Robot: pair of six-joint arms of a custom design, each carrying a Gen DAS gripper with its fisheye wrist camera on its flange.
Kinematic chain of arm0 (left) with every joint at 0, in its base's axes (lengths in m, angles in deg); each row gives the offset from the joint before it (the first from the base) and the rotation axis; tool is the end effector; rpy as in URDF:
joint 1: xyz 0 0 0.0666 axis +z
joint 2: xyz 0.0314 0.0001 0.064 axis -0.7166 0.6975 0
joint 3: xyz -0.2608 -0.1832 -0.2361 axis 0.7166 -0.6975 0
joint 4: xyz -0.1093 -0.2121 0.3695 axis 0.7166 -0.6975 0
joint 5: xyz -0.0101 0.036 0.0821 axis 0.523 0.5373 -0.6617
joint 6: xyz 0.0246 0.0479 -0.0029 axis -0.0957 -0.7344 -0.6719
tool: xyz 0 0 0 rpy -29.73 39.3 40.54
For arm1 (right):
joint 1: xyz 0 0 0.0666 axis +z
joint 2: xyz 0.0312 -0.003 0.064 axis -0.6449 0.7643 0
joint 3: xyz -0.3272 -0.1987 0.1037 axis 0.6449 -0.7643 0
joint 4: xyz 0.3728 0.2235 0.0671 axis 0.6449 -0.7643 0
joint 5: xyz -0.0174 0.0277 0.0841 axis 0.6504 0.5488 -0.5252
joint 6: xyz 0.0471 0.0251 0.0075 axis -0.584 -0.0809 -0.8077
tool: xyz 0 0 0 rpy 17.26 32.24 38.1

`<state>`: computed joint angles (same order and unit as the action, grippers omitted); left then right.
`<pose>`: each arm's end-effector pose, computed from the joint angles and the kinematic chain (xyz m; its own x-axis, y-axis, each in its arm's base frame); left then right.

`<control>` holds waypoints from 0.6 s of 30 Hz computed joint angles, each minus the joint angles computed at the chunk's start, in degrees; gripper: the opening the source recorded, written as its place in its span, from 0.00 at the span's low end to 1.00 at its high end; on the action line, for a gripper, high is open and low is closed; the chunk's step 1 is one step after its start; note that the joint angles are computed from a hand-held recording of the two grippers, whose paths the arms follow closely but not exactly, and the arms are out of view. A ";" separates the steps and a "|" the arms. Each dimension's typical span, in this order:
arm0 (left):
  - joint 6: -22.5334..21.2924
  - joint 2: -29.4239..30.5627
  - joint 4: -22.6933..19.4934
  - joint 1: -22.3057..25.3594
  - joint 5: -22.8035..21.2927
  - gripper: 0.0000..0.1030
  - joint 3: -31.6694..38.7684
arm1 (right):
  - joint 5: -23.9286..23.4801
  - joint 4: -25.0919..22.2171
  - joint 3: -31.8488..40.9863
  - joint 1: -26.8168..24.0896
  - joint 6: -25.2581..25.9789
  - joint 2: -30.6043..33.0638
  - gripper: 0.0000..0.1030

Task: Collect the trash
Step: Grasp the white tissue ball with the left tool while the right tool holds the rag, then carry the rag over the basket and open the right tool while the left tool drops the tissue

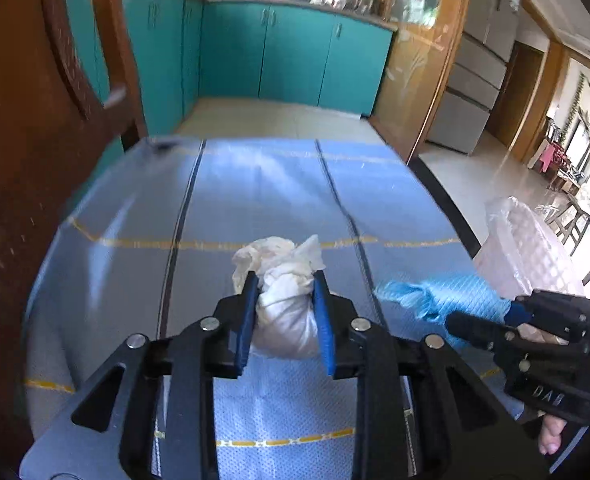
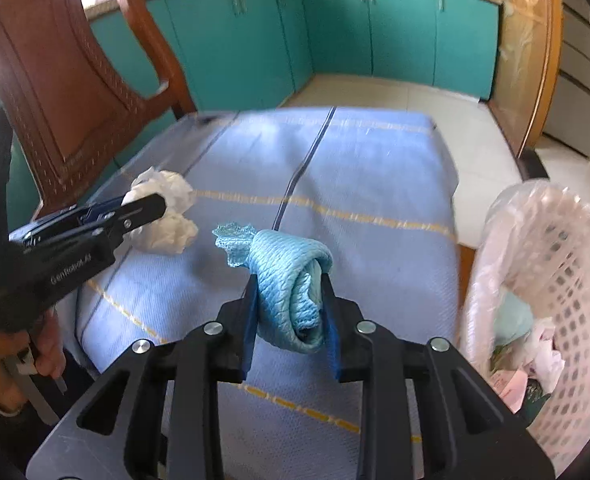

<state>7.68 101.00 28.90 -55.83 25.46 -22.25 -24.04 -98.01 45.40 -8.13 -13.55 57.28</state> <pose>0.3548 -0.0630 0.3927 -0.7243 -0.0861 -0.6841 0.0113 0.9906 -0.1366 0.3428 0.2180 0.3964 -0.7681 -0.2421 -0.5928 -0.4330 0.8784 0.2023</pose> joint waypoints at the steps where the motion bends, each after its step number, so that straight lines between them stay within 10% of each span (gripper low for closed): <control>1: 0.43 0.15 0.06 0.40 0.89 0.35 -0.09 | 0.28 -0.16 -0.07 0.29 0.18 0.20 0.34; 5: 1.13 0.13 1.19 0.42 -1.33 0.51 -0.60 | 3.54 0.06 0.06 1.75 1.25 0.93 0.54; 18: 1.30 3.12 -3.43 1.13 3.15 0.54 0.29 | 8.33 -1.02 0.37 3.87 3.40 3.66 0.52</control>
